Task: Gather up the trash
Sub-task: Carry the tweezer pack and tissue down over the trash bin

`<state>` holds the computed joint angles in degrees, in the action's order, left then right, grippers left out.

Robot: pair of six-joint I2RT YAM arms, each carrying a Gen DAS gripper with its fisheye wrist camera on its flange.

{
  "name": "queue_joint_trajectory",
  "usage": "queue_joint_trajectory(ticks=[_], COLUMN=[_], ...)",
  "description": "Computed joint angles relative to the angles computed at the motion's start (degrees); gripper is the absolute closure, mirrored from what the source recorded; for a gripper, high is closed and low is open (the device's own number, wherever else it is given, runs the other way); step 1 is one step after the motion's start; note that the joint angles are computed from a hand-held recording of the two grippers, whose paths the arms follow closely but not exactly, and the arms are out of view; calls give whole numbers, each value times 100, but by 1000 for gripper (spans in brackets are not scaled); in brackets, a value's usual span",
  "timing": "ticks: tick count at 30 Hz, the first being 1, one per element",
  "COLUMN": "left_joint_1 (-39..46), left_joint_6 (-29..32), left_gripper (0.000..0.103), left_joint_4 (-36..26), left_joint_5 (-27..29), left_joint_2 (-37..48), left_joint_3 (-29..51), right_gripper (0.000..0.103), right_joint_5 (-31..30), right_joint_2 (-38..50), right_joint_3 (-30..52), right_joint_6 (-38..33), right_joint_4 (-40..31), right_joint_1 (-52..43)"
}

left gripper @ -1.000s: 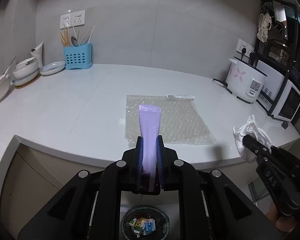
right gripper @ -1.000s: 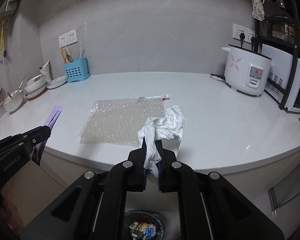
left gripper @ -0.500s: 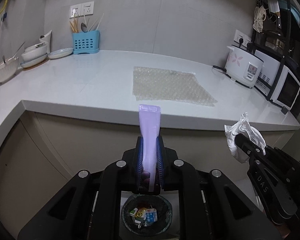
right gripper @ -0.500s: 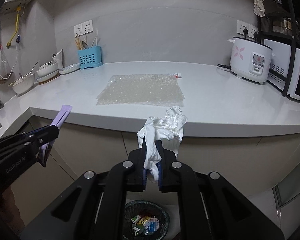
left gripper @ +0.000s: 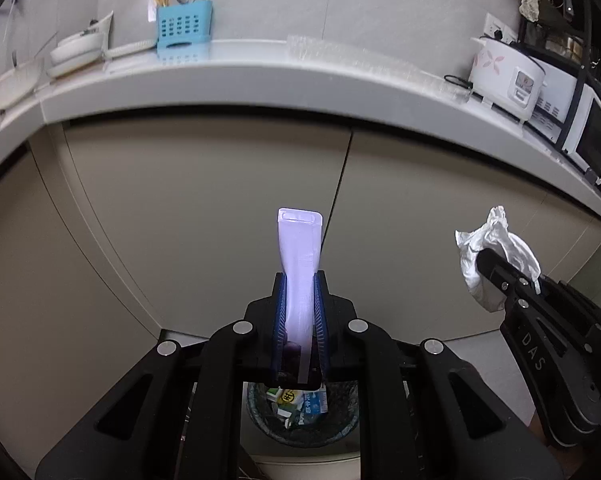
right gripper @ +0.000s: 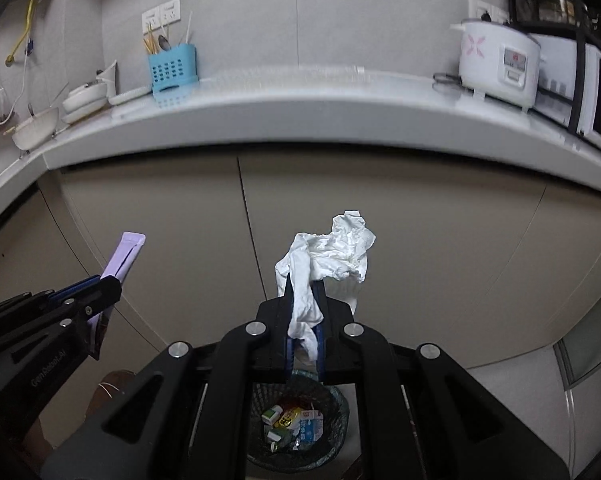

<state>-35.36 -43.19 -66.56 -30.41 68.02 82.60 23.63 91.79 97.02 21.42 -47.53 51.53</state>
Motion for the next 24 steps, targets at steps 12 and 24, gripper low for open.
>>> queue_joint_trajectory(ticks=[12,24], left_joint_1=[671,1193], left_joint_6=[92,531], left_gripper=[90,90], left_joint_4=[2195,4259], left_joint_5=[802,1560], left_joint_2=[-120,970], left_joint_3=[-2570,-3793], right_gripper=[97,97], right_joint_5=[-450,-935], right_joint_2=[285,1442], right_joint_3=[-1935,-2096], right_joint_6=[36,83], right_joint_4=[1567,2170], right_joint_1=[-292,-625])
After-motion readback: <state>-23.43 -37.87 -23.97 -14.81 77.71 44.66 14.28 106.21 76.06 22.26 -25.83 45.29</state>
